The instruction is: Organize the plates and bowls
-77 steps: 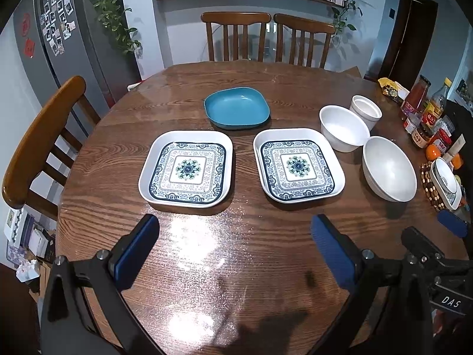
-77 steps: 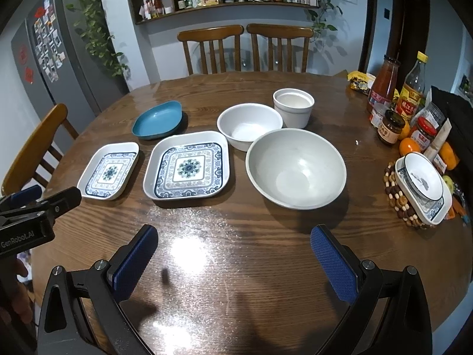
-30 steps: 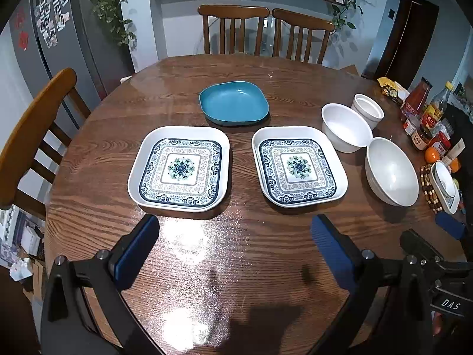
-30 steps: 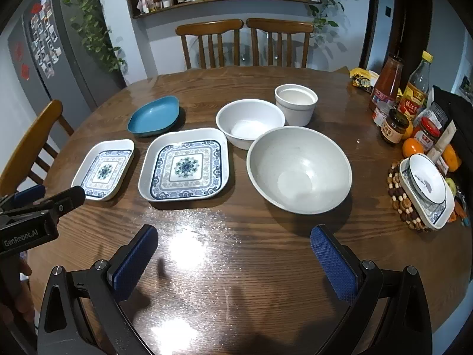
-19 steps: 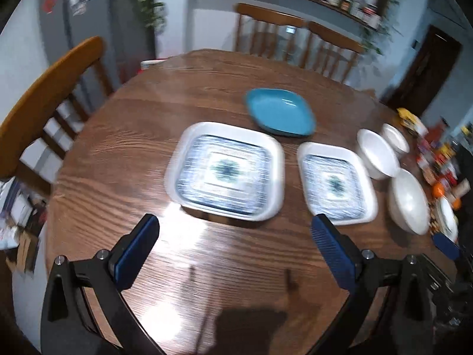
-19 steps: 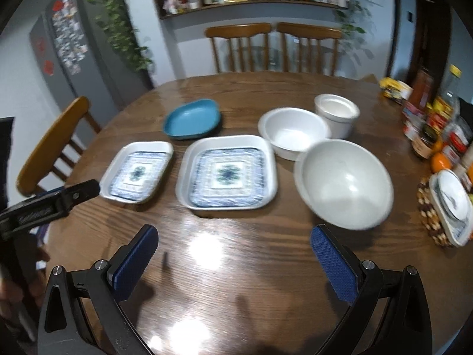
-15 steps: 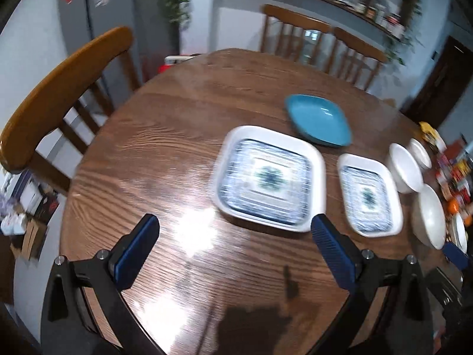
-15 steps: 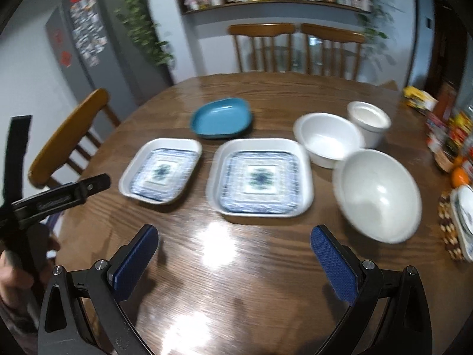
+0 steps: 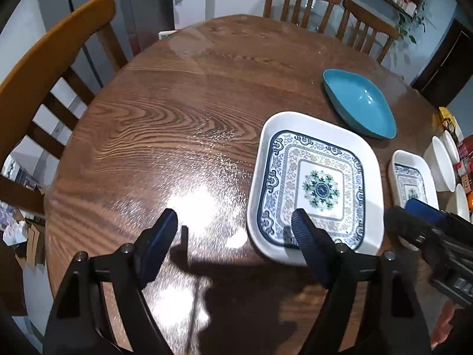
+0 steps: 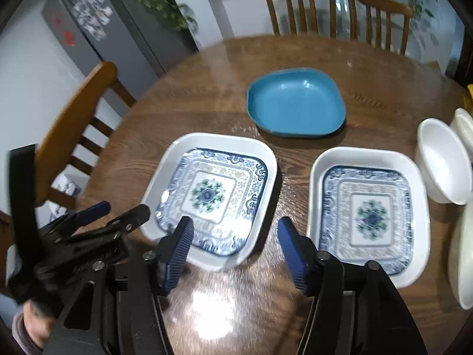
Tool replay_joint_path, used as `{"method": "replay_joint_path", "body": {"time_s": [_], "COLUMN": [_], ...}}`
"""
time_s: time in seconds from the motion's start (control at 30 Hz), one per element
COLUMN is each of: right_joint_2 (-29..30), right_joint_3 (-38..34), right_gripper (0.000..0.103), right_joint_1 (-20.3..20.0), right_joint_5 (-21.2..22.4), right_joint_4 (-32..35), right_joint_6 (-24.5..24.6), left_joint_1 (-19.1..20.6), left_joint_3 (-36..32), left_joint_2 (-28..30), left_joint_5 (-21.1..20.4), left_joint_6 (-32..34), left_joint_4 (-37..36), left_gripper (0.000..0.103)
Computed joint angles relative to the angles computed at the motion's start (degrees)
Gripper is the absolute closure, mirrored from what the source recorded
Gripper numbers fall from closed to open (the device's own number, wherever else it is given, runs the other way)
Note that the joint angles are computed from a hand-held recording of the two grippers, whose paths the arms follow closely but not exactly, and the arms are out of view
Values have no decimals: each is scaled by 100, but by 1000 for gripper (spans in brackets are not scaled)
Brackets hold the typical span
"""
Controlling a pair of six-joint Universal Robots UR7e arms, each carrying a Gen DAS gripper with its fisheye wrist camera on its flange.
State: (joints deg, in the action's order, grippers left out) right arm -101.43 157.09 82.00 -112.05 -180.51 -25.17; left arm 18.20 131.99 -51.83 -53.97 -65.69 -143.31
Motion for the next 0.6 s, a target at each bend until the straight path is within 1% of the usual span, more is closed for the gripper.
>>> {"method": "replay_joint_path", "body": {"time_s": [0.03,0.13,0.2,0.27,0.3,0.33,0.37,0.4,0.43,0.47,0.53,0.6], "right_joint_2": [245,664,863,922,986,1052,1069,1098,1112,1121,1233,1197], "right_joint_3": [-31,-84,-130,-169,-191,-194,-190,-198,-203,-209,-201,-161], "right_gripper": [48,54,55,65,69,75,79,90,93,93,93,93], "right_joint_1": [56,167,169,96,83,69,56,36,13,9,135,177], "right_joint_5": [-157,-499,-578,-548,-607,-633,-655,-653,-572,-539,-680,-579], "right_joint_4": [-177,-448,-557,-470,-492,-551,-570,-571,-554,-547,-670,-602], "right_joint_6": [80,228,283,304,305,287,254,208,186,180,179,208], "left_joint_1": [49,179,241,297,308,292,307,293,303,294,243,184], "left_joint_3": [-11,-48,-61,-52,-46,-48,-43,-43,-69,-76,-50,24], "left_joint_2": [31,105,129,142,141,138,129,130,164,164,91,0], "left_joint_5": [-28,-84,-135,-200,-190,-168,-196,-186,-189,-211,-178,-157], "left_joint_6": [70,268,350,439,468,493,557,581,644,697,572,390], "left_joint_4": [-68,-201,-257,-341,-352,-337,-376,-382,-404,-392,-191,-109], "left_gripper": [31,37,39,48,49,53,60,64,74,75,75,75]}}
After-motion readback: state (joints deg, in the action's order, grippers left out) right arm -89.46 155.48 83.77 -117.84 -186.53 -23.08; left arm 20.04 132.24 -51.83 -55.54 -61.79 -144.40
